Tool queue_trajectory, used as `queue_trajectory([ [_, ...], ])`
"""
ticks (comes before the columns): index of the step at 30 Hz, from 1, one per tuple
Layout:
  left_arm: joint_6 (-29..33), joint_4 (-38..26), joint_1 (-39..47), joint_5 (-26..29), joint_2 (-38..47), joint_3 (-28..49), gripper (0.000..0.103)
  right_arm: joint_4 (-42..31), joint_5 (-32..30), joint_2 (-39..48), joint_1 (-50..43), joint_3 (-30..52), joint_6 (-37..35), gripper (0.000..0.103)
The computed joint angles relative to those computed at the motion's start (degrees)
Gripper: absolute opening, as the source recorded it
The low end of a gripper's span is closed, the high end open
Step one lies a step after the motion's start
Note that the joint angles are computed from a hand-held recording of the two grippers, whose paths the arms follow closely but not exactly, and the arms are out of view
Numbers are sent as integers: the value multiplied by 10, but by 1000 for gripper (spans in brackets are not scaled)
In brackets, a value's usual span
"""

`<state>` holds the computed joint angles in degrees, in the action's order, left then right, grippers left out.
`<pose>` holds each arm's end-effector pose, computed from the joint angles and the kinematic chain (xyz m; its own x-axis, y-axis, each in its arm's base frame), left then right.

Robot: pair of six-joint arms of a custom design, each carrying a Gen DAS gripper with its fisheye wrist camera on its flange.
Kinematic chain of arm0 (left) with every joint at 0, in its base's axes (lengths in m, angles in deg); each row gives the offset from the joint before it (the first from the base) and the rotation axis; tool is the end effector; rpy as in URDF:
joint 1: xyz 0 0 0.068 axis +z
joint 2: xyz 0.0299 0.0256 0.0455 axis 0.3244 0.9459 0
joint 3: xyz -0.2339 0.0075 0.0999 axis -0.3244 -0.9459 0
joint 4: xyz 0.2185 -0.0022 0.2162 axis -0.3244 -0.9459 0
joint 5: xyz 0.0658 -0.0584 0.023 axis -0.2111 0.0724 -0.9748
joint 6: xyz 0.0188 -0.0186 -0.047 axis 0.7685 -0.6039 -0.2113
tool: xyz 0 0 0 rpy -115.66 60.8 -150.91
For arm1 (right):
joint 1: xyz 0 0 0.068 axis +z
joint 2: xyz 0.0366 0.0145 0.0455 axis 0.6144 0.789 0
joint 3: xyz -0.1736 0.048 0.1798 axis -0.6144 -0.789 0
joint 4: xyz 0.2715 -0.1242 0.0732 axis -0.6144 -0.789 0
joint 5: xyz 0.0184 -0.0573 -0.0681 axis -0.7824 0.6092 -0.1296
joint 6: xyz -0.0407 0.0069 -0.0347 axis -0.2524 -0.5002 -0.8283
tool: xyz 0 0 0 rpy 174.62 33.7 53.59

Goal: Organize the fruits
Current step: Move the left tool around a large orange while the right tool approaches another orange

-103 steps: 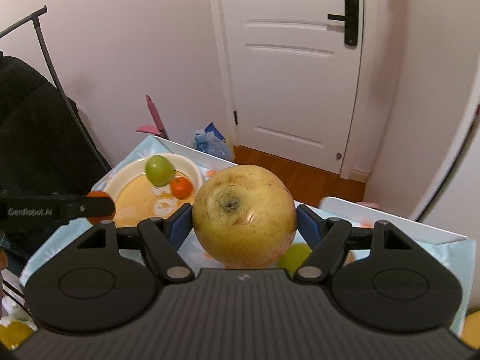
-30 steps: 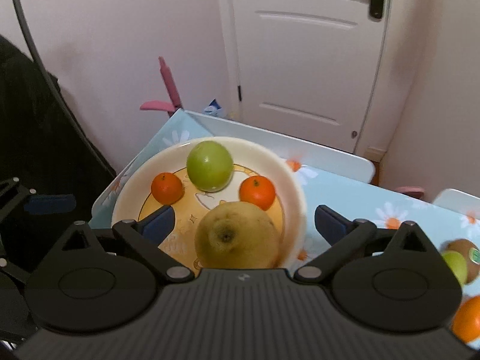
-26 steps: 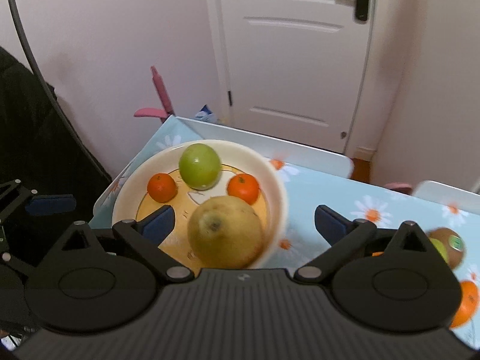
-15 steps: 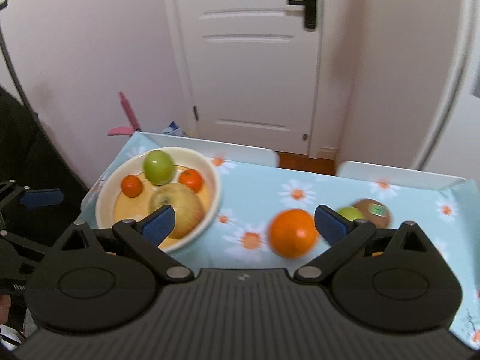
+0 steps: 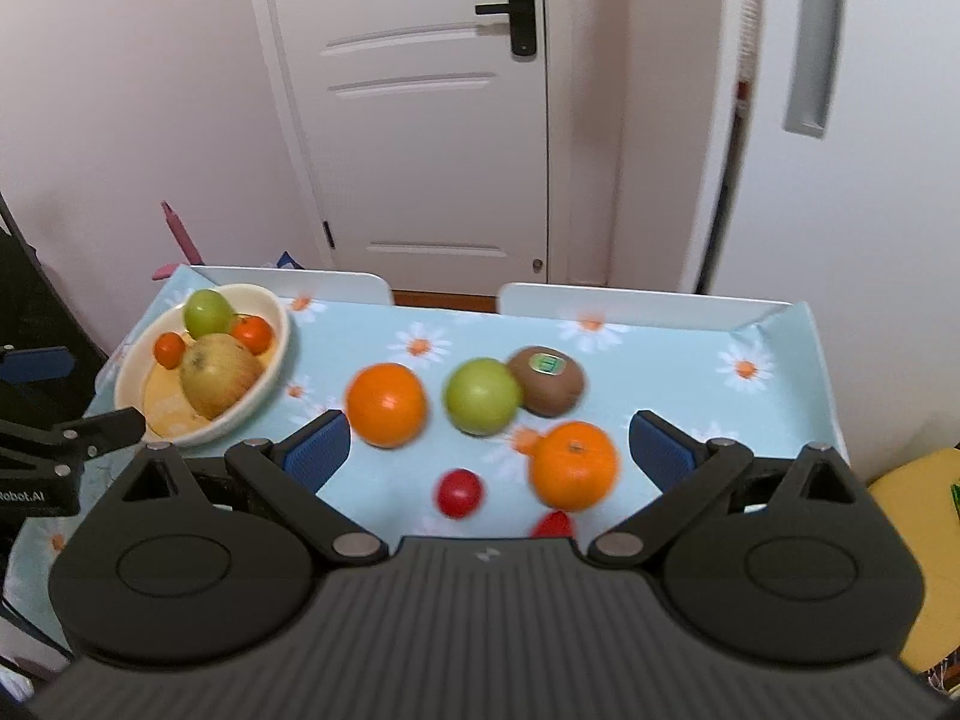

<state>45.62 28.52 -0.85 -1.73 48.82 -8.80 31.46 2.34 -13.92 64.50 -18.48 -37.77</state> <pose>0.2993 -0.1187 0.2160 -0.3717 0.5322 -0.7606 0.7332 0.6709 0.1111 0.1600 0.0569 0.2129 -0.5553 0.3849 -0.7372 0.4915 0.8670 0.0824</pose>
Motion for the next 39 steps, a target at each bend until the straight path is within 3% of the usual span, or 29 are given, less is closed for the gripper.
queue_trajectory([
  [4,-40,4,-54,-42,-19,-19,96,-22,-47,-98,-63,-42,-68,103],
  [8,-73,17,-104,-90,-19,-30,96,-28,-132,-188,-171,-83,-174,103],
  [15,-128,59,-177,-164,39,-19,96,14,-304,-229,-369,-143,-342,103],
  [22,-156,121,-222,-217,153,20,96,118,-407,-149,-459,-182,-428,103],
  [32,-160,174,-242,-245,295,102,94,260,-466,-4,-475,-195,-430,103],
  [39,-161,163,-244,-245,354,151,81,320,-487,75,-473,-184,-435,102],
])
